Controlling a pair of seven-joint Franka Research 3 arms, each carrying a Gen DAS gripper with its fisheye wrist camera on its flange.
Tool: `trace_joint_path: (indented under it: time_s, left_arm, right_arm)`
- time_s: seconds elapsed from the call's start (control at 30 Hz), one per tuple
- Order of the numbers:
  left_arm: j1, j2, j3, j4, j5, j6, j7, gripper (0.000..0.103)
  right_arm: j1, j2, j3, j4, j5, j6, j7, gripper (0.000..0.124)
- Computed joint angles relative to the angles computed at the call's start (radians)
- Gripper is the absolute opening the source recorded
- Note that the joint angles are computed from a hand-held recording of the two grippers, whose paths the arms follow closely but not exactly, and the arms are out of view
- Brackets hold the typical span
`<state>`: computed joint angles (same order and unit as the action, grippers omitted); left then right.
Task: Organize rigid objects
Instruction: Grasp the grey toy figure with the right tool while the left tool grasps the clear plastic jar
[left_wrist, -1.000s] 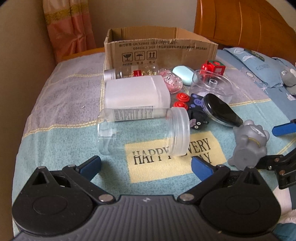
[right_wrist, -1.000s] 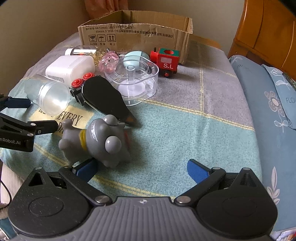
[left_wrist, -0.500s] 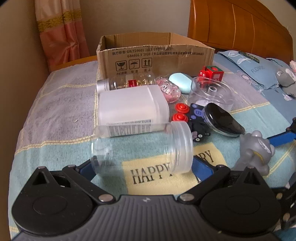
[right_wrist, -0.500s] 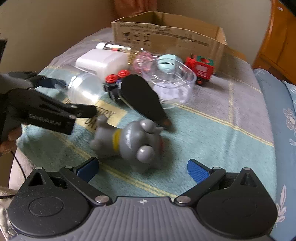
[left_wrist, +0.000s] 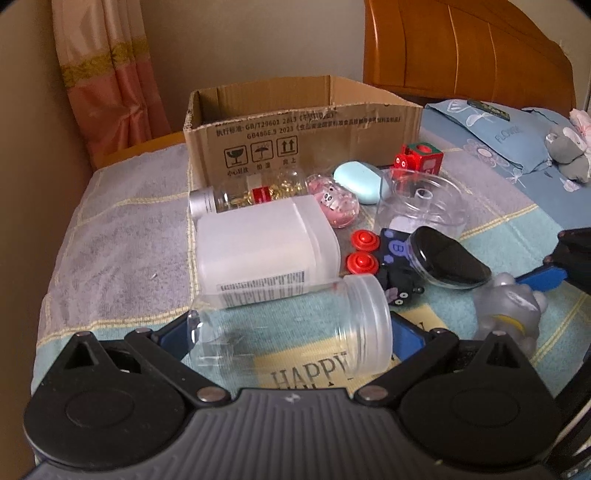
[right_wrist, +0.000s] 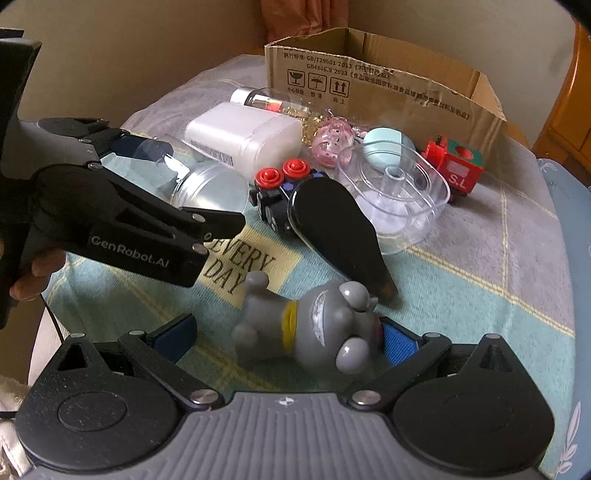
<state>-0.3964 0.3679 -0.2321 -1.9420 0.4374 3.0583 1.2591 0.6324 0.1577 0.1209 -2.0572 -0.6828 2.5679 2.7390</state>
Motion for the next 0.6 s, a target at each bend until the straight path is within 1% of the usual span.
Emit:
trace_joint_path:
  time_s: [0.07, 0.1, 0.17, 0.2, 0.27, 0.3, 0.33, 0.4, 0.43, 0.5, 0.6]
  left_arm:
    - [0.031, 0.002, -0.036, 0.001, -0.031, -0.01, 0.027, 0.1]
    - [0.036, 0.001, -0.041, 0.0, -0.038, -0.01, 0.032, 0.1]
    - [0.023, -0.007, -0.026, -0.002, -0.037, -0.015, 0.023, 0.1]
    - [0.03, -0.008, -0.034, -0.003, -0.044, -0.02, 0.03, 0.1]
    - [0.062, -0.011, -0.072, -0.008, -0.078, -0.026, 0.064, 0.1]
    - [0.07, -0.012, -0.083, -0.008, -0.092, -0.029, 0.077, 0.1]
    - [0.068, -0.012, -0.082, -0.007, -0.097, -0.033, 0.082, 0.1]
    - [0.036, -0.016, -0.05, -0.002, -0.082, -0.045, 0.062, 0.097]
    - [0.027, -0.018, -0.042, 0.0, -0.076, -0.051, 0.056, 0.094]
    - [0.019, -0.021, -0.035, 0.004, -0.071, -0.064, 0.049, 0.093]
    - [0.015, -0.025, -0.031, 0.005, -0.068, -0.073, 0.04, 0.092]
  right_arm:
    - [-0.001, -0.003, -0.003, -0.002, -0.002, 0.001, 0.012, 0.099]
    - [-0.001, -0.007, -0.004, -0.006, -0.007, 0.001, 0.019, 0.096]
    - [-0.004, -0.017, -0.004, -0.015, -0.016, 0.003, 0.033, 0.092]
    - [-0.005, -0.021, -0.004, -0.02, -0.027, 0.006, 0.044, 0.092]
    - [-0.008, -0.023, -0.003, -0.023, -0.049, 0.005, 0.065, 0.092]
    - [-0.007, -0.018, -0.001, -0.014, -0.053, -0.012, 0.068, 0.092]
    - [-0.008, -0.016, 0.001, -0.008, -0.051, -0.026, 0.063, 0.092]
    - [-0.015, -0.019, 0.006, -0.016, -0.03, -0.005, 0.035, 0.089]
    - [-0.015, -0.02, 0.008, -0.017, -0.025, -0.009, 0.031, 0.088]
    - [-0.01, -0.023, 0.009, -0.017, -0.036, -0.025, 0.032, 0.083]
    - [-0.016, -0.04, 0.009, -0.039, -0.042, -0.004, 0.054, 0.078]
